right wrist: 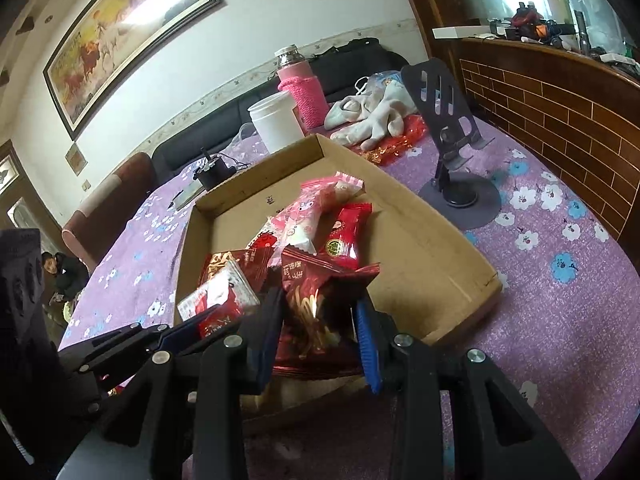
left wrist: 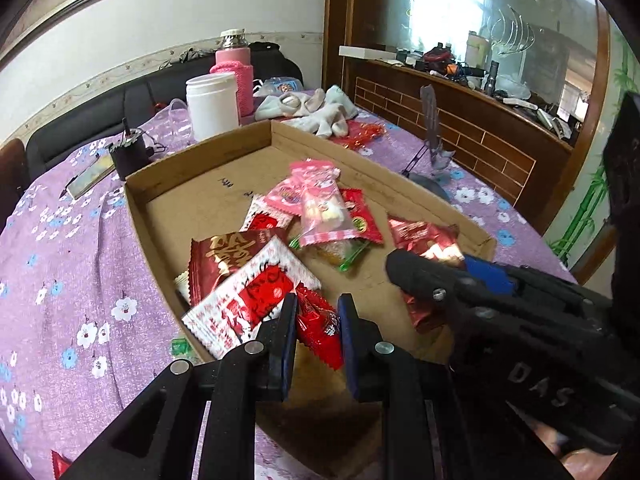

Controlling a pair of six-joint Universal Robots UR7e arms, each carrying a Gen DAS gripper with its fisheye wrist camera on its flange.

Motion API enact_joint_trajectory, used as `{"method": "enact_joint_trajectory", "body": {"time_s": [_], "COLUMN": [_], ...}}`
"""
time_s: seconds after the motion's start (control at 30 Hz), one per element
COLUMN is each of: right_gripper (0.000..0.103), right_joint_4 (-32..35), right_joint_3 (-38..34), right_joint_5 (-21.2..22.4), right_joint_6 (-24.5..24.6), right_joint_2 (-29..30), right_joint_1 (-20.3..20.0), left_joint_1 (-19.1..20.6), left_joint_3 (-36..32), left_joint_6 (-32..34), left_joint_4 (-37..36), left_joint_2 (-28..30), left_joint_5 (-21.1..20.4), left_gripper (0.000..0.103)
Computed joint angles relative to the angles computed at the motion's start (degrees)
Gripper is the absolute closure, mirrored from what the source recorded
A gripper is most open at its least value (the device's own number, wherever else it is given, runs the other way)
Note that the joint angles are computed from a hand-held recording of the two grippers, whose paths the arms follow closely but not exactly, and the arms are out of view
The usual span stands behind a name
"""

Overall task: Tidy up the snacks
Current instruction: 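Carry both red snacks over the tray and open both grippers, then grasp a red face-printed snack pack with the left gripper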

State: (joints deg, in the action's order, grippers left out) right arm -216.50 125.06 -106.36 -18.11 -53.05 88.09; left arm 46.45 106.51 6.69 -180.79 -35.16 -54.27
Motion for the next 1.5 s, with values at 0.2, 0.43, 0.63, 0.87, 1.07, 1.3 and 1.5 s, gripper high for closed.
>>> {"method": "enact_joint_trajectory", "body": {"time_s": [0.2,0.43,0.63,0.87,1.07,1.3,1.5], "right_gripper": [0.069,0.069,0.069,0.069,0.069,0.069,0.055], "right_joint_4": [-1.1,-0.7,-1.7,-3.9,-5.5,-8.6,-14.7], "right_joint_3": [-0.3,-0.2,0.4,0.9,1.3,2.3,4.1], "right_joint_5": [-1.8,-1.9,-1.3,-0.5,0.2,2.2,5.7], "right_joint_6": [-1.0,0.0,0.2,0.3,0.4,0.8,2.3], "right_joint_2": [0.9,0.6,0.4,0.4,0.2,-0.2,-0.7], "right_joint_1": [0.7,0.3,0.2,0.2,0.1,-0.4,-1.6], "left_joint_1": [-0.2,-1.1,-1.4,-1.8,-1.9,-1.9,-1.8], "left_joint_3": [0.0,0.6,0.8,1.5,1.7,1.8,2.6], "left_joint_6": [0.9,3.2,4.0,5.2,5.5,5.1,1.8], "left_joint_4": [-0.8,-3.7,-4.8,-7.8,-8.9,-9.1,-7.3], "left_joint_2": [0.6,1.4,1.6,1.6,1.5,1.3,-0.6], "left_joint_5": [1.3,3.5,4.1,4.4,4.7,4.5,5.4], "left_gripper": [0.084,0.084,0.078,0.056,0.054,0.052,0.051]}}
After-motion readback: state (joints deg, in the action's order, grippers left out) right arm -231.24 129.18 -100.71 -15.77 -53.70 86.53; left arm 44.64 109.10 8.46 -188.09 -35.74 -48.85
